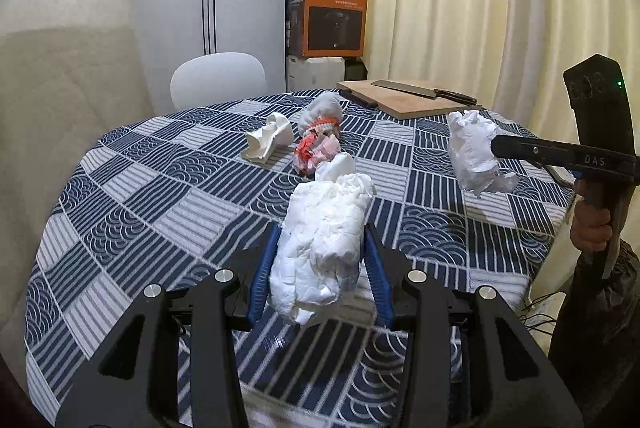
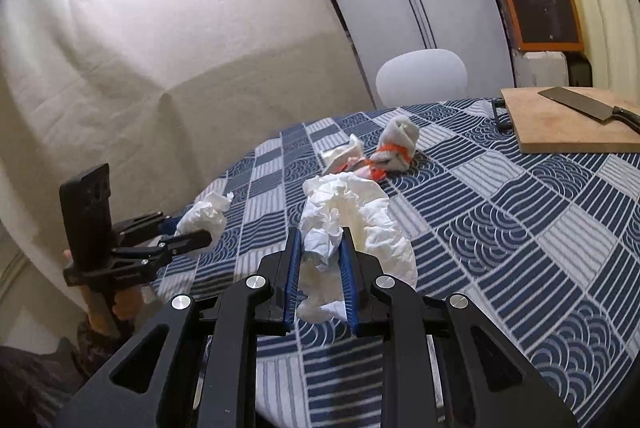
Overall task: Collect trash
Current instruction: 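Carry both tissues to the black bin and open both tools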
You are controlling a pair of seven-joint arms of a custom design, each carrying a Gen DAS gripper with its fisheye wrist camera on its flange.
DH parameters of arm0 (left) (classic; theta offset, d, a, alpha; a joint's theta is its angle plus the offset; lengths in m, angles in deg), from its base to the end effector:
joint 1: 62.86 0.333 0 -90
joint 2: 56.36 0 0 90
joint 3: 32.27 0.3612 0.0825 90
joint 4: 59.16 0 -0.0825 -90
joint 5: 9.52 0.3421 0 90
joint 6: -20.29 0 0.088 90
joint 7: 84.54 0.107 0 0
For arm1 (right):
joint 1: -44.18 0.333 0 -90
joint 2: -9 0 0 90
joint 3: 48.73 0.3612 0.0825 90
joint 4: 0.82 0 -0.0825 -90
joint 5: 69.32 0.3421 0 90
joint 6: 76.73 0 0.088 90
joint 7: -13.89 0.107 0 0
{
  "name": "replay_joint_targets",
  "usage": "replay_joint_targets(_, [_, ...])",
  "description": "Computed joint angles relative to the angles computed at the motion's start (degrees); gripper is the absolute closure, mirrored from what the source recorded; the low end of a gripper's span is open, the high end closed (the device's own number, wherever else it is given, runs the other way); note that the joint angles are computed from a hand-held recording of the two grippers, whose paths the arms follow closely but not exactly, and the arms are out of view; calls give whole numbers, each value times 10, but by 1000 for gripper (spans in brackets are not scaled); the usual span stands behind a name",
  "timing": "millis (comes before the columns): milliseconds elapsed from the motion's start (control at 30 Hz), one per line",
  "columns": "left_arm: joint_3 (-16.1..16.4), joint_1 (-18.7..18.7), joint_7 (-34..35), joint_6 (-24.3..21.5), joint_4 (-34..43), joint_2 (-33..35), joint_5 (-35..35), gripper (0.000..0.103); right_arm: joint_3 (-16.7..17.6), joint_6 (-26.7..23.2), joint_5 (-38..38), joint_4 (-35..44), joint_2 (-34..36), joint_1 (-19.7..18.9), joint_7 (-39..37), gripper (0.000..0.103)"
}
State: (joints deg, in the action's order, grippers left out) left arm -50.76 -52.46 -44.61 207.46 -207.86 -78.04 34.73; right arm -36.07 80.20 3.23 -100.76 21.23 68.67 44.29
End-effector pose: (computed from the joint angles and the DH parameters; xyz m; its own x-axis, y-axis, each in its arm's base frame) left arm 0.3752 -0.1413 0.5426 -0.1349 -0.9907 0.0185 -0.5447 0.0586 -0.8366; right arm 0.5343 0.3399 0.5777 0.7128 -0.5796 -0.3949 -0.5681 -0.1470 -0.8097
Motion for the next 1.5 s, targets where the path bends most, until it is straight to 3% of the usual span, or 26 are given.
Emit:
replay_joint_targets(100, [-24, 24, -6, 22, -22, -18, -2, 60, 5, -2, 33, -28, -21, -2, -39, 85])
replay_joint_targets(167, [-12, 5, 0, 33, -37, -22, -8, 60, 3, -5, 49, -42, -31, 1, -57, 85])
replay_joint_targets(300, [-50, 30, 18, 48, -63, -46, -27, 60, -2, -14, 93, -76, -55, 7, -107, 84])
replay_joint_targets(433, [-51, 15, 42, 72, -92, -68, -45, 60, -10, -26, 118, -110, -76, 14, -134, 84])
replay_joint_targets(733, [-55, -25, 71, 76, -134, -103, -81, 60, -26, -63, 143, -184, -129, 23, -174, 84])
replay_joint_targets(800, [-35, -53, 75, 83, -141, -97, -81, 60, -32, -86, 149, -202, -143, 22, -184, 84])
replay_joint_targets(967, [-19, -89, 95, 83, -151, -83, -80, 60, -40, -123, 146, -239, -165, 21, -188, 83])
replay_joint_targets(1200, [1, -136, 118, 81, -153, -45, -77, 60, -33, -110, 90, -263, -155, 29, -135, 83])
replay_joint_targets(1333, [-1, -141, 127, 70, -147, -26, -79, 60, -30, -109, 58, -264, -142, 33, -110, 83])
replay_joint_targets(1500, [48, -200, 132, 52, -137, 8, -64, 60, -26, -110, 21, -260, -124, 37, -86, 83])
